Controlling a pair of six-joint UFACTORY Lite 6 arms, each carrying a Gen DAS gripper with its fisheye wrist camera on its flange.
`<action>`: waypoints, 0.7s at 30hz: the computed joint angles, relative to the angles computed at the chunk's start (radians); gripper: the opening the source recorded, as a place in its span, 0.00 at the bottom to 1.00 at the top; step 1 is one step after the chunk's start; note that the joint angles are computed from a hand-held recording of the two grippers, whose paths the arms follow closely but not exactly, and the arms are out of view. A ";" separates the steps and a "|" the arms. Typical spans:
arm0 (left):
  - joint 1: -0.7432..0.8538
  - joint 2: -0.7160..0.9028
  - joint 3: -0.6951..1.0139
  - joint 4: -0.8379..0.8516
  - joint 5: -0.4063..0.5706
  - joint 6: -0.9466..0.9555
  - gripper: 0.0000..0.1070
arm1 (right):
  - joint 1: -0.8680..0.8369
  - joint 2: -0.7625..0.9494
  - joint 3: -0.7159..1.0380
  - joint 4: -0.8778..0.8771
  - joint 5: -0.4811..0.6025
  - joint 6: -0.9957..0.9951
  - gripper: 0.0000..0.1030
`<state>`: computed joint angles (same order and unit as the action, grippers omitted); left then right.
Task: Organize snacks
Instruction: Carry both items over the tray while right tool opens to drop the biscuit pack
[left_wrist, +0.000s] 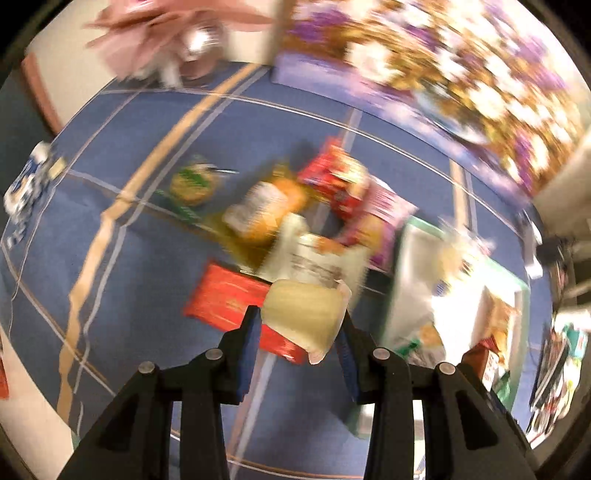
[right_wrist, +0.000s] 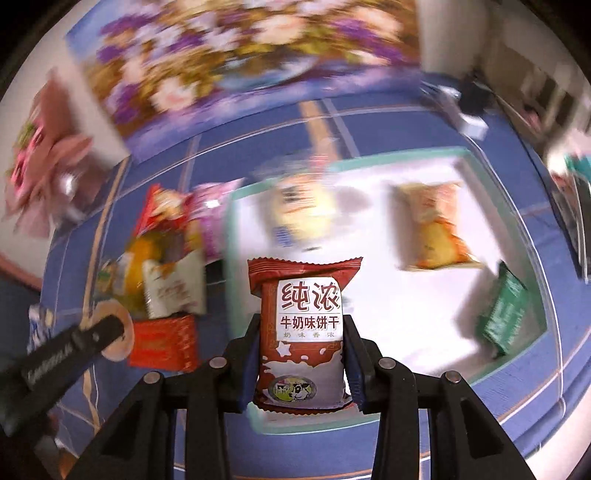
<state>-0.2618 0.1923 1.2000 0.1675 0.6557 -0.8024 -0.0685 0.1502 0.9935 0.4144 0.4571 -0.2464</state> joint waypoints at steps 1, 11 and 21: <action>-0.029 0.016 0.020 0.004 0.005 -0.007 0.38 | -0.030 0.009 0.008 0.009 0.012 -0.015 0.41; -0.274 0.221 0.241 -0.005 0.041 -0.022 0.38 | -0.284 0.114 0.088 0.084 0.090 -0.175 0.41; -0.341 0.322 0.346 -0.001 0.067 -0.045 0.38 | -0.355 0.157 0.117 0.123 0.120 -0.246 0.41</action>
<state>-0.6030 0.5139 1.5460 0.1660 0.7227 -0.8472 -0.4230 0.3067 1.1101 0.5373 0.5774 -0.4926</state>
